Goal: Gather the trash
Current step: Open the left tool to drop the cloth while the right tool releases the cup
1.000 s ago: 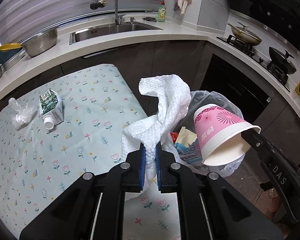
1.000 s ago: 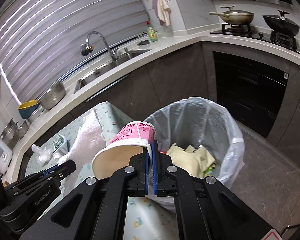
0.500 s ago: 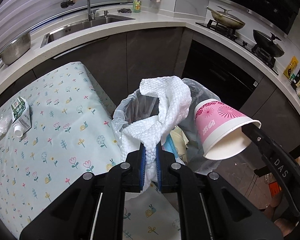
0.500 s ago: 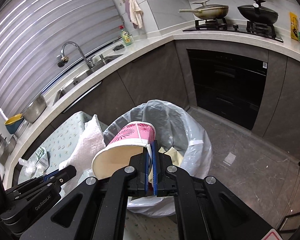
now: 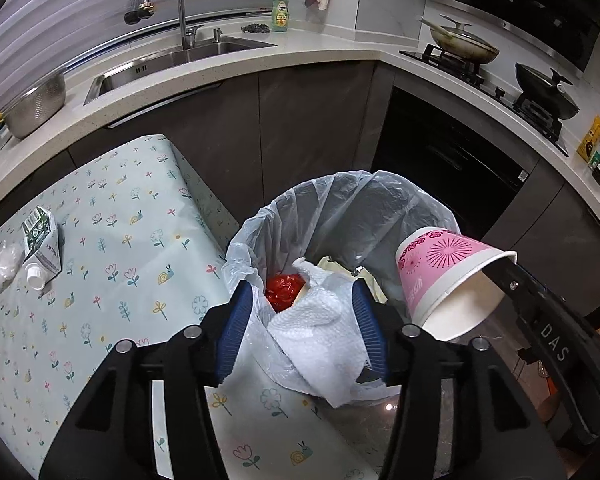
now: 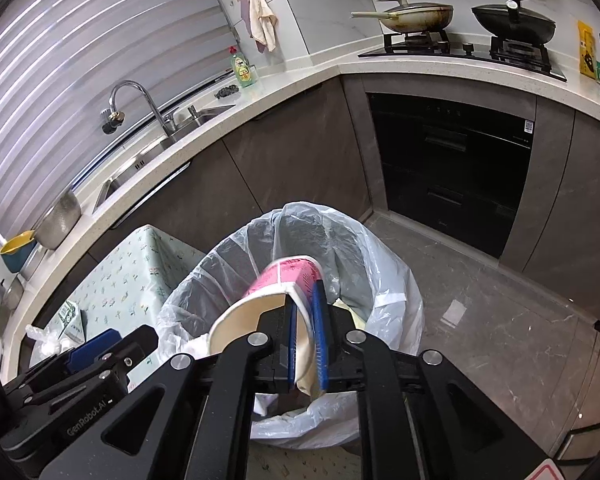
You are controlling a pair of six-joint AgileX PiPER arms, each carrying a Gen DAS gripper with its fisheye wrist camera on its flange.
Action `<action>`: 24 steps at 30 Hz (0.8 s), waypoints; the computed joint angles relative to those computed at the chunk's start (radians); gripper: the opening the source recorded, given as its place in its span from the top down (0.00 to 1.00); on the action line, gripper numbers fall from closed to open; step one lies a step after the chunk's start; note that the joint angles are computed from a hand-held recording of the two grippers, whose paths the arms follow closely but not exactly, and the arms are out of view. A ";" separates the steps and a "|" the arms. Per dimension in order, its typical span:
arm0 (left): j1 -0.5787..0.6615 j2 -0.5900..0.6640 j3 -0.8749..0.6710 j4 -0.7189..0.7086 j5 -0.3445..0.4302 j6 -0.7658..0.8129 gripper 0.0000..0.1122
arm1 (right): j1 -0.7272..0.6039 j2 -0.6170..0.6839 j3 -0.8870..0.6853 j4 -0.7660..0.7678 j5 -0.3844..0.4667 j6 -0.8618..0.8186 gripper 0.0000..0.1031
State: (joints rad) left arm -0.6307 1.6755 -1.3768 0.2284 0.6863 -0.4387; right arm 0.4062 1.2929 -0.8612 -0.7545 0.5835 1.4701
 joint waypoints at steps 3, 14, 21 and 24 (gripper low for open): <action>0.004 -0.002 0.002 0.009 -0.002 -0.016 0.48 | 0.000 0.009 -0.011 -0.001 -0.007 -0.003 0.86; 0.040 -0.036 0.032 -0.002 -0.014 -0.027 0.43 | 0.037 0.019 -0.047 -0.043 0.017 0.031 0.67; 0.067 -0.069 0.060 -0.010 -0.020 -0.024 0.43 | 0.080 0.026 -0.065 -0.045 0.036 0.038 0.67; 0.076 -0.088 0.078 -0.007 -0.025 -0.029 0.43 | 0.105 0.035 -0.080 -0.047 0.047 0.035 0.66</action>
